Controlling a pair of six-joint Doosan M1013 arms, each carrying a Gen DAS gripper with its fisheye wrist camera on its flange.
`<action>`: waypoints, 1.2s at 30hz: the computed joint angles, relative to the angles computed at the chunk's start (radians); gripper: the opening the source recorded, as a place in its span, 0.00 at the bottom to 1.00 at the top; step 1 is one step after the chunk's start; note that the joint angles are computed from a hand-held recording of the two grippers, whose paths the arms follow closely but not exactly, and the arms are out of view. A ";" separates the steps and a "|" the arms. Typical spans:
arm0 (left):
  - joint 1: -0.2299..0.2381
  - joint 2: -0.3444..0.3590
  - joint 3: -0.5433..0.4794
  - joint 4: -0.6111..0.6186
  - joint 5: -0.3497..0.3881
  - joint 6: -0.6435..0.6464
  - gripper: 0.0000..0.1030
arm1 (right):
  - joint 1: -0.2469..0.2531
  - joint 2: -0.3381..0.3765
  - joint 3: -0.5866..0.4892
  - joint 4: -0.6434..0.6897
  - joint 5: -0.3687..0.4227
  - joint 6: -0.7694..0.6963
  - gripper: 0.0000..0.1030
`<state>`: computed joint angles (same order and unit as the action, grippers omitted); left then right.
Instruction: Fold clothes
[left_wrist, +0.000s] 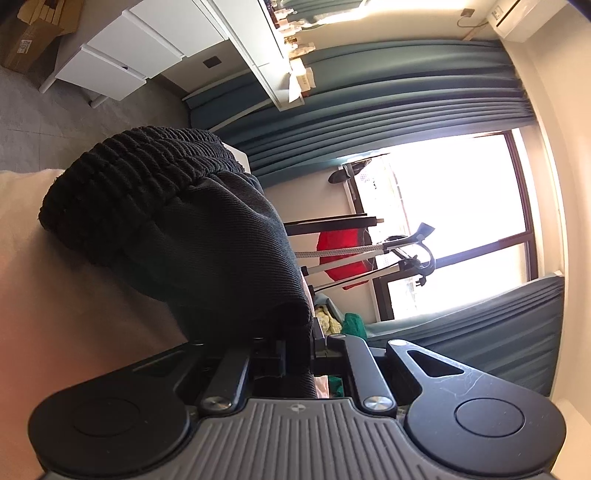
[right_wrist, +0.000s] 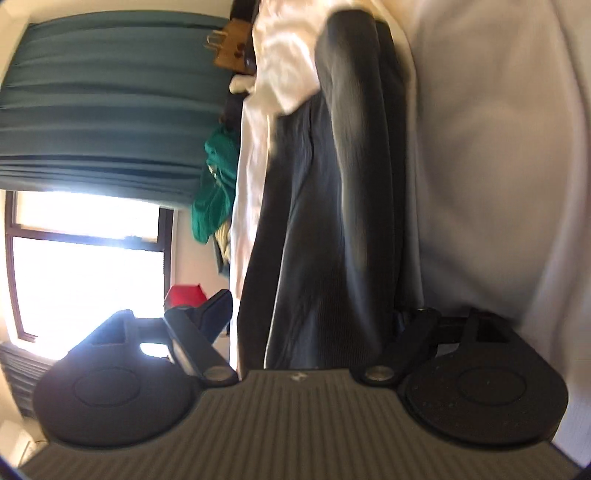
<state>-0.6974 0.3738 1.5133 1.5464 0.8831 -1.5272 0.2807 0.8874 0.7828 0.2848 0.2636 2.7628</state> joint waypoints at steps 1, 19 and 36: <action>-0.001 0.001 -0.003 -0.006 0.002 -0.003 0.10 | -0.005 0.006 -0.008 -0.040 -0.002 0.037 0.75; -0.017 -0.018 -0.064 -0.242 0.018 0.371 0.09 | -0.048 0.010 -0.031 -0.228 0.071 0.011 0.11; -0.163 -0.180 0.038 -0.458 0.119 0.545 0.10 | -0.109 -0.277 0.402 0.427 0.069 -0.597 0.11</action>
<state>-0.8609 0.1942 1.5509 1.0885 1.0022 -0.9823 0.1718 0.6104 1.1846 0.7116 0.3323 2.1659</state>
